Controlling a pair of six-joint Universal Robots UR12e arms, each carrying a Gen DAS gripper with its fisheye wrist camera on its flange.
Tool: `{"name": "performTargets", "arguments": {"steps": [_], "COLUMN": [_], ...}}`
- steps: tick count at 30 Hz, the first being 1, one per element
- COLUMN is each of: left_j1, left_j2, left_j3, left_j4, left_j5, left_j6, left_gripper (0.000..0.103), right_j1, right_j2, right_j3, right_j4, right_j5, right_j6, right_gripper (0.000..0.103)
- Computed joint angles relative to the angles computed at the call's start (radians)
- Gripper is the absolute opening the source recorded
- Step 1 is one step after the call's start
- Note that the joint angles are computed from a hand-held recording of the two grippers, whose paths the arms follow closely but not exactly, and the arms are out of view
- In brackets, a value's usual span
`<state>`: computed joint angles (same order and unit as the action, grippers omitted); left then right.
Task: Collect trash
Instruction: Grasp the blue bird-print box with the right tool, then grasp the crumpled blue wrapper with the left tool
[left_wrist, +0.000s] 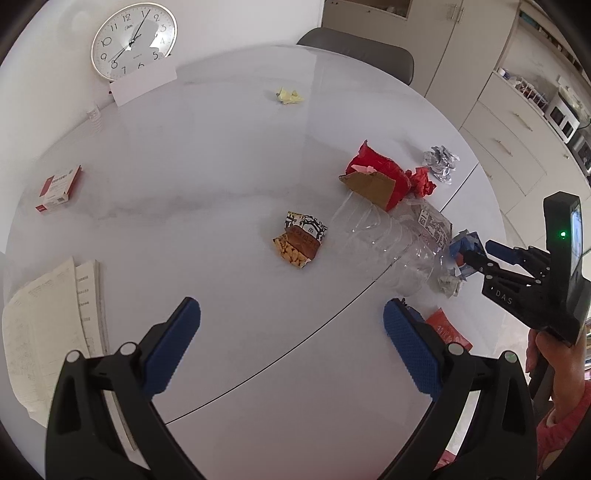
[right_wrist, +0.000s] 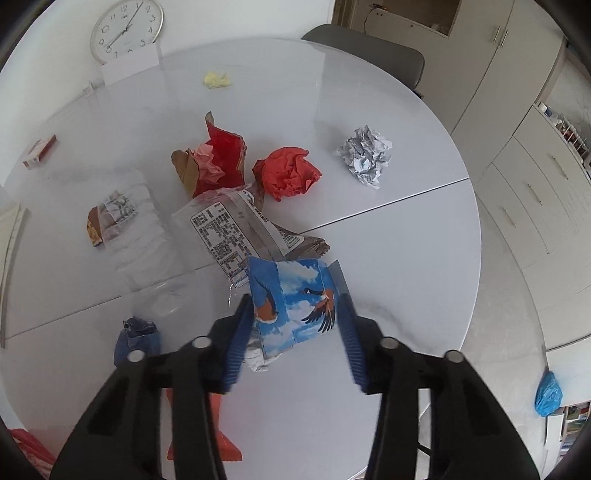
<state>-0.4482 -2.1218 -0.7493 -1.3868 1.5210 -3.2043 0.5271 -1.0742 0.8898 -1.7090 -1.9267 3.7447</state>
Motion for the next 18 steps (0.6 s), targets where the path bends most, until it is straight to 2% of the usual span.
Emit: {"name": "performTargets", "arguments": {"steps": [2,4,5,9,11,14,18], "left_j1": [0.003,0.005,0.006,0.005,-0.001,-0.013,-0.044], "left_j2": [-0.003,-0.008,-0.012,-0.042,-0.064,-0.086,-0.086], "left_j3": [-0.001,0.002,0.009,0.057,0.093,0.127,0.116], "left_j4": [-0.002,-0.007,-0.014,-0.054,-0.085,-0.119,-0.131], "left_j5": [-0.008,-0.023,-0.039,-0.113,-0.148,-0.194,-0.193], "left_j6": [0.004,0.008,0.006,-0.007,-0.016,-0.022,0.078], "left_gripper": [0.095,0.095,0.095,0.095,0.095,0.095,0.095], "right_j1": [-0.007,-0.012,-0.015,-0.036,-0.049,-0.061,-0.069], "right_j2": [-0.004,-0.017,-0.021,-0.055,-0.086,-0.118,-0.164], "right_j3": [0.006,0.024,0.03,0.081,0.131,0.178,0.232], "right_j4": [-0.005,-0.026,-0.037,-0.124,-0.197,-0.268,-0.33], "right_j5": [0.018,0.029,0.035,0.095,0.138,0.164,0.182], "right_j6": [0.007,0.013,0.019,0.07,0.11,0.154,0.173], "right_gripper": [0.012,0.011,0.008,0.004,0.004,0.004,0.004]}}
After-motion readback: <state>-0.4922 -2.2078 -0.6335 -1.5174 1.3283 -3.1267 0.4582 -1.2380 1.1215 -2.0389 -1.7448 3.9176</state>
